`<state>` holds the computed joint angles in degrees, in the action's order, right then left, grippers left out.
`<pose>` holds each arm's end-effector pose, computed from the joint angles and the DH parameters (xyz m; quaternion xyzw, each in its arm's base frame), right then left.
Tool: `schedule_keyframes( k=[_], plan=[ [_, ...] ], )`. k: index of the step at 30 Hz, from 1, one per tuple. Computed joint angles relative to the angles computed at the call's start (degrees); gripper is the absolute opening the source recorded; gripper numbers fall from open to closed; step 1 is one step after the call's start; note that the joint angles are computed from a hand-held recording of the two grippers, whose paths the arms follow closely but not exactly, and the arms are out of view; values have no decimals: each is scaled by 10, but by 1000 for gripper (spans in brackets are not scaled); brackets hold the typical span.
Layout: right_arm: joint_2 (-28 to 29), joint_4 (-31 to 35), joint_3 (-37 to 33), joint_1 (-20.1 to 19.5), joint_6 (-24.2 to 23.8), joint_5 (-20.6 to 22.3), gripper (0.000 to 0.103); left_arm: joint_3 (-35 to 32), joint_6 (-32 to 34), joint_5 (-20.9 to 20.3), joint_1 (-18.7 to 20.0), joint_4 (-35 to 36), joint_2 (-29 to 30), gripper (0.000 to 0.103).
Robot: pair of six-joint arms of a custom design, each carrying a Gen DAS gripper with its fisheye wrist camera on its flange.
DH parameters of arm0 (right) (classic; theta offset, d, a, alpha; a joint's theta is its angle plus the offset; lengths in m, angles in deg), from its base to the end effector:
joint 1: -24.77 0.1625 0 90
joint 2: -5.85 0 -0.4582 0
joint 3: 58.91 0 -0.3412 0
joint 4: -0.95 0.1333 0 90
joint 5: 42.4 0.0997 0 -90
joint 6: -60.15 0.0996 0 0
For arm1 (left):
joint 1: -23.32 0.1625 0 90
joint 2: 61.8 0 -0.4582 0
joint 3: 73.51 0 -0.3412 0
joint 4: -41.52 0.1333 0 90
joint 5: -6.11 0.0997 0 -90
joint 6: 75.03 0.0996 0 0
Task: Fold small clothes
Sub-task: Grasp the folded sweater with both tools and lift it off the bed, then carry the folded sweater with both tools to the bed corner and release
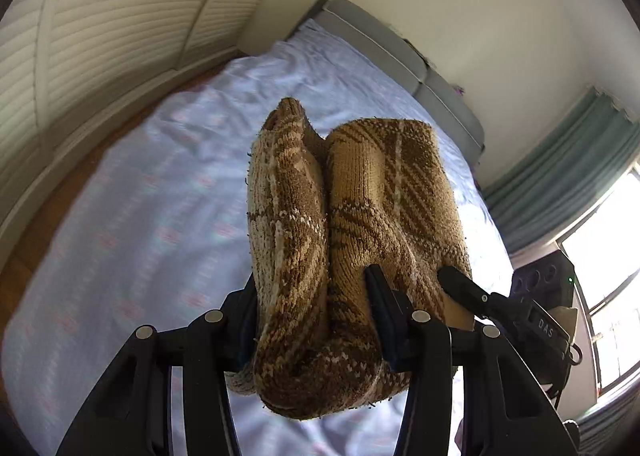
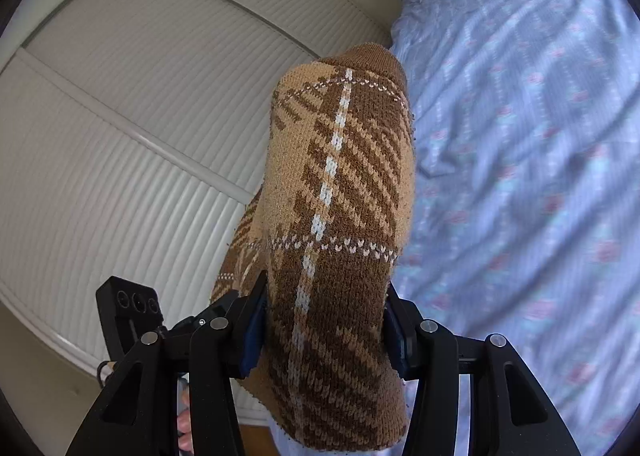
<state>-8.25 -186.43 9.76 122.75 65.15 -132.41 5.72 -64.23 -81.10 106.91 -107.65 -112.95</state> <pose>0.2407 -0.7569 -0.0092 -0.0242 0.9307 -0.3626 0.0412 0.0563 -0.7361 0.3250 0.1377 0.9533 -0.2668 0.0337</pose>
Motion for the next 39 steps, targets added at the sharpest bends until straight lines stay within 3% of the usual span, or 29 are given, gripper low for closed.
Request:
schedule_keyframes(
  k=[4,6,9,12,14,17,21,30,34,39],
  plan=[
    [52,28,-58,3,17,-42,50,-47,8,3,35,24,43,48],
    [76,76,-97,-2,34,-68,50,-83,-5,5,48,53,69,48],
    [80,68,-87,-17,44,-64,55,-73,-6,-50,74,21,78,51],
    [76,68,-86,-9,17,-103,68,-54,0,-63,80,-23,80,56],
    [81,65,-92,-3,4,-120,68,-37,1,-66,81,-50,76,60],
    [86,58,-101,9,1,-141,71,-15,13,-52,73,-71,62,64],
    [50,-2,-35,27,-63,-188,71,49,40,4,51,-131,25,65],
    [-48,-264,209,68,-245,-300,71,314,119,174,-58,-412,-66,78],
    [-87,-383,321,93,-282,-357,71,447,113,267,-144,-533,-84,87],
    [-133,-571,496,124,-311,-435,76,593,67,334,-264,-655,-75,91]
  ],
)
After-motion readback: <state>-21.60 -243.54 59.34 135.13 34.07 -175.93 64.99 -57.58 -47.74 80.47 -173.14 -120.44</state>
